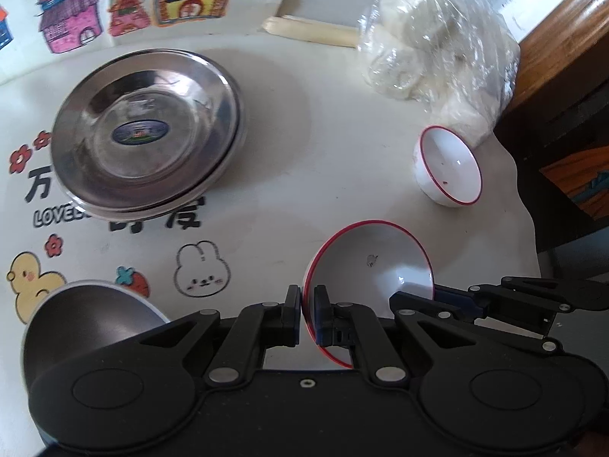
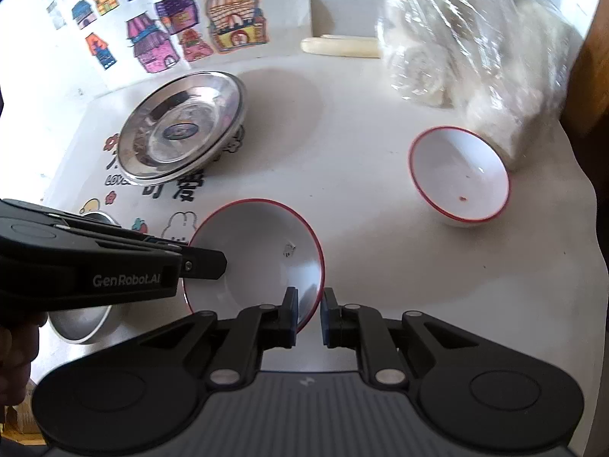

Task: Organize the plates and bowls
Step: 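Carry the white bowl with both grippers and lower it into the steel bowl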

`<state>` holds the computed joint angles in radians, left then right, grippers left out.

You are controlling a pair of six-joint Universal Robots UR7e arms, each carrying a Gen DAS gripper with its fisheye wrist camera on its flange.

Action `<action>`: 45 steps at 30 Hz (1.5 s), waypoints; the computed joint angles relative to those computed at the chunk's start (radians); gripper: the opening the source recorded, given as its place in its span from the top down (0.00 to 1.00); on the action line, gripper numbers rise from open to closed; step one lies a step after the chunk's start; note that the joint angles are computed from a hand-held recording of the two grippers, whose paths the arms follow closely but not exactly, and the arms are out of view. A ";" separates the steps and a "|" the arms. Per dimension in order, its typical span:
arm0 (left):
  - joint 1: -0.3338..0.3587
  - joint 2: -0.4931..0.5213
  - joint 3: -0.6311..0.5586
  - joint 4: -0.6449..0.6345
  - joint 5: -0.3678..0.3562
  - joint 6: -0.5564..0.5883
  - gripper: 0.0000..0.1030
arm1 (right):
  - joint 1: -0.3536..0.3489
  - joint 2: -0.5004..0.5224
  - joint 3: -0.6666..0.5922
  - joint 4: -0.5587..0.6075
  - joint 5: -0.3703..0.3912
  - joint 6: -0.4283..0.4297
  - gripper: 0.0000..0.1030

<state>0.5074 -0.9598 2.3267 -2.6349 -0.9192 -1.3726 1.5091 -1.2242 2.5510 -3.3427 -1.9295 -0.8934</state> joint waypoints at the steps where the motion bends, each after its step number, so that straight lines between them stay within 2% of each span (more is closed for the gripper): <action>1: -0.005 -0.009 0.008 0.005 0.003 -0.011 0.94 | 0.004 0.001 0.002 -0.002 0.000 -0.002 0.87; 22: -0.082 -0.112 0.081 0.095 0.039 -0.183 0.94 | 0.077 0.006 0.025 -0.007 0.001 -0.020 0.87; 31: -0.183 -0.261 0.153 0.289 0.029 -0.425 0.94 | 0.140 -0.011 0.038 0.063 0.040 -0.052 0.87; 38: -0.253 -0.364 0.198 0.462 -0.030 -0.641 0.94 | 0.193 0.027 0.035 0.137 0.058 -0.072 0.87; 45: -0.278 -0.408 0.231 0.520 -0.075 -0.733 0.94 | 0.234 0.104 0.018 0.152 0.044 -0.066 0.87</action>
<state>0.2297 -1.3674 2.5574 -2.1148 -0.9939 -2.1057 1.7433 -1.1206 2.5694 -3.1905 -1.8854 -0.9593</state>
